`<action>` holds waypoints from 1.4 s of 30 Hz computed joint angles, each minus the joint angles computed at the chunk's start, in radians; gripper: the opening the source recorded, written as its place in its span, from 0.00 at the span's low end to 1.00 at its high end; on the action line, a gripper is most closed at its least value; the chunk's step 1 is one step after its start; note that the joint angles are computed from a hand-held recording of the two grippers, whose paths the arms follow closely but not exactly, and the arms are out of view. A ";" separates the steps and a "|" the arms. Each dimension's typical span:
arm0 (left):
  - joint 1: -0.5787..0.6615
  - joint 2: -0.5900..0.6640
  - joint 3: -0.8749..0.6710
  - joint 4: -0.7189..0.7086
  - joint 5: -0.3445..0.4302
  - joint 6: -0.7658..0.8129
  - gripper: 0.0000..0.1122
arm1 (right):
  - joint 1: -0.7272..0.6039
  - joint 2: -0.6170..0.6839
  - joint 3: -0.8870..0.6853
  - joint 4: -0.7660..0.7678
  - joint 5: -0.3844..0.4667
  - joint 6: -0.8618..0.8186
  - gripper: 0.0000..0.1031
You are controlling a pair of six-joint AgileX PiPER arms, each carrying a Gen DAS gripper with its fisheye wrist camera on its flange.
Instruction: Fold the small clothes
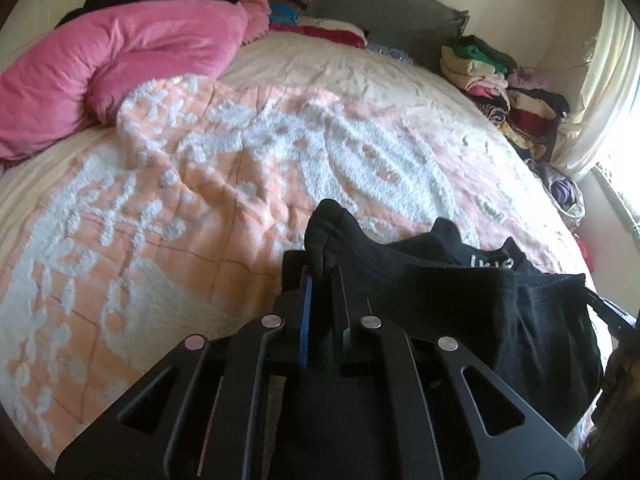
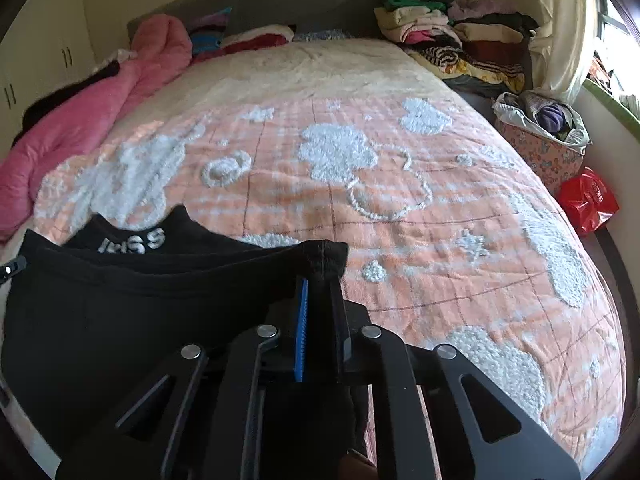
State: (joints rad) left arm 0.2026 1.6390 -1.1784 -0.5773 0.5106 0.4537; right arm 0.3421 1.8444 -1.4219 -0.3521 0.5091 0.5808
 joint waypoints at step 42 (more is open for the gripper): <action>-0.007 -0.005 0.027 0.162 -0.134 -0.106 0.05 | 0.016 0.012 -0.011 -0.219 -0.011 0.303 0.13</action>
